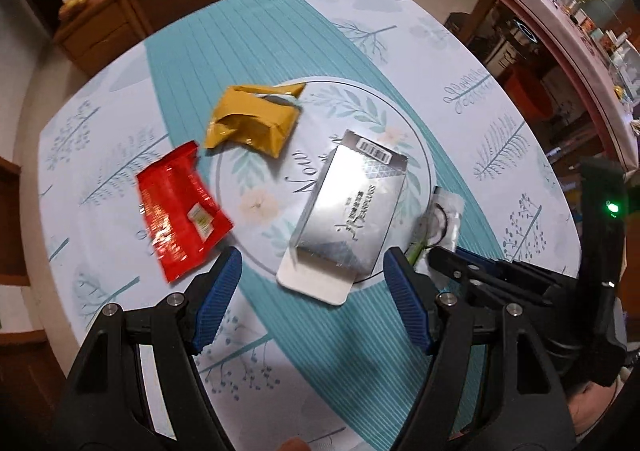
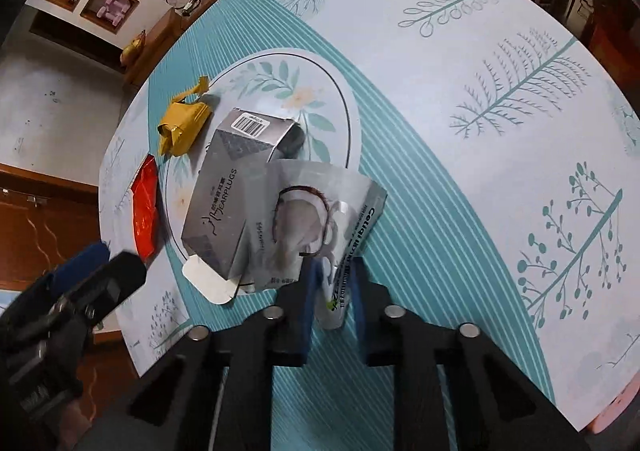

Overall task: Collect trash
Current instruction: 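Grasp the silver EARPLUGS box with the left tool while the right tool grasps the white coconut packet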

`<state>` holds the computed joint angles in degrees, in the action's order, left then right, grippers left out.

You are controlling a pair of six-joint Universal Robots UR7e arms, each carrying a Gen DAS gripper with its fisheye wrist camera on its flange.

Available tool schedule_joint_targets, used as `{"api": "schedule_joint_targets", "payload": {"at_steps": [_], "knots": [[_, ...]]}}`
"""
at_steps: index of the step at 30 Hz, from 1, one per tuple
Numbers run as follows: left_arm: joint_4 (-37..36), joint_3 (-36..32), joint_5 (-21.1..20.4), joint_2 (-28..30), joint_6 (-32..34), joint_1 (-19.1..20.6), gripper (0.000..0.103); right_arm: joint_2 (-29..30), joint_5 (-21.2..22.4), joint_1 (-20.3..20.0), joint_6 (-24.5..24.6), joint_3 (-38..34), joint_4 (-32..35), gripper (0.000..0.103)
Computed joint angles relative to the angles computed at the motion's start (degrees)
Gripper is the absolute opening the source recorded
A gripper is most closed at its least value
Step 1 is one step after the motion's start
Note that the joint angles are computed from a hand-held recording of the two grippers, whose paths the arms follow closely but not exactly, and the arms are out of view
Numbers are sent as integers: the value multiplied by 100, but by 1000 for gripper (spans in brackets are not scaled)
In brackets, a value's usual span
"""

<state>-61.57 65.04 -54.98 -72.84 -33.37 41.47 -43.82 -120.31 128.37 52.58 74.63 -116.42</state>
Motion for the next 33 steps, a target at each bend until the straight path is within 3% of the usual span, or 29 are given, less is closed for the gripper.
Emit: {"api": "schedule_joint_targets", "payload": {"at_steps": [5, 14, 23, 33], "knots": [[-171, -10, -249, 181, 307, 185, 71, -131, -373, 44, 224, 102, -10, 7], [-321, 60, -518, 502, 699, 481, 71, -290, -564, 88, 474, 337, -102, 6], [-451, 244, -285, 590, 741, 533, 70, -453, -540, 137, 460, 583, -251, 6], [-514, 442, -113, 483, 468, 413, 63, -552, -429, 172, 382, 698, -292, 5]]}}
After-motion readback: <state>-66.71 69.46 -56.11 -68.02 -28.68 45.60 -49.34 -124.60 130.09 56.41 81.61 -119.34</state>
